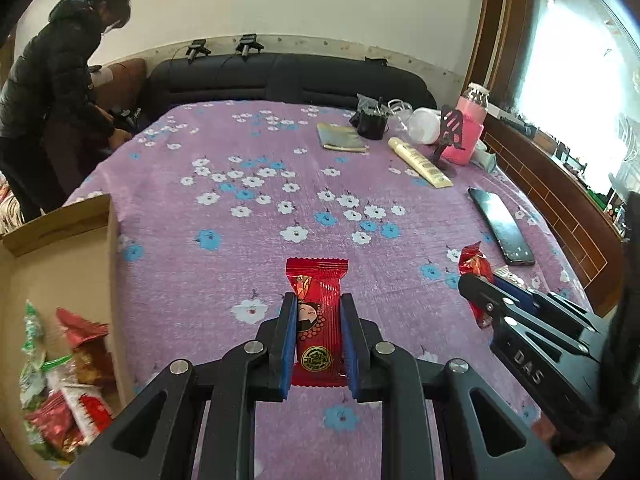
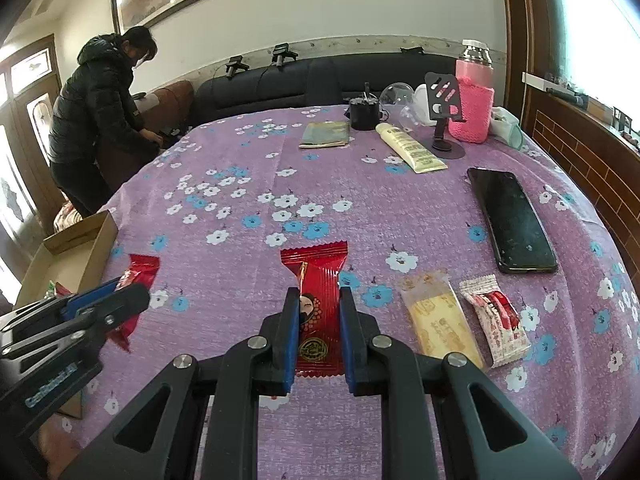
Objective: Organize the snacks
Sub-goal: 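Hold both red candies and lift them off the tablecloth with both tools, then carry both red candies over the cardboard box with both tools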
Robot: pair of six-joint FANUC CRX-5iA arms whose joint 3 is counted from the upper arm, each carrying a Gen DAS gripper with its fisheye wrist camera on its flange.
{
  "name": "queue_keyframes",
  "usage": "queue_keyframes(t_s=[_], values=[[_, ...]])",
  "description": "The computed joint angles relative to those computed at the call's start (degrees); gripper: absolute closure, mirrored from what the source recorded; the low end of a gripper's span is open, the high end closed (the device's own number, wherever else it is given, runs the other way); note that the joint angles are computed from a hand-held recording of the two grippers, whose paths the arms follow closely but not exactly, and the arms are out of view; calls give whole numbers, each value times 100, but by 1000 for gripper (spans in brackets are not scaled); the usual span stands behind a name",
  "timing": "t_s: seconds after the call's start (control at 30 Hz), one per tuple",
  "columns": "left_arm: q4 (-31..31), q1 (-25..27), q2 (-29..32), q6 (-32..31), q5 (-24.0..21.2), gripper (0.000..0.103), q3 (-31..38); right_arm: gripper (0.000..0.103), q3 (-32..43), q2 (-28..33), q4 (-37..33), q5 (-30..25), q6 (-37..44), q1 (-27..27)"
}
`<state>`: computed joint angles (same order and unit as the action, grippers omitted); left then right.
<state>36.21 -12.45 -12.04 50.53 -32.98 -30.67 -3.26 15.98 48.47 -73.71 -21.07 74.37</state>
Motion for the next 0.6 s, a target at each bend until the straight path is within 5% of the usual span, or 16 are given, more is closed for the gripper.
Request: queue_keyframes(t_s=[0.6], values=[[1181,803,-870,-1075,-193,82,-689,86,998,545,257,187,595,266]])
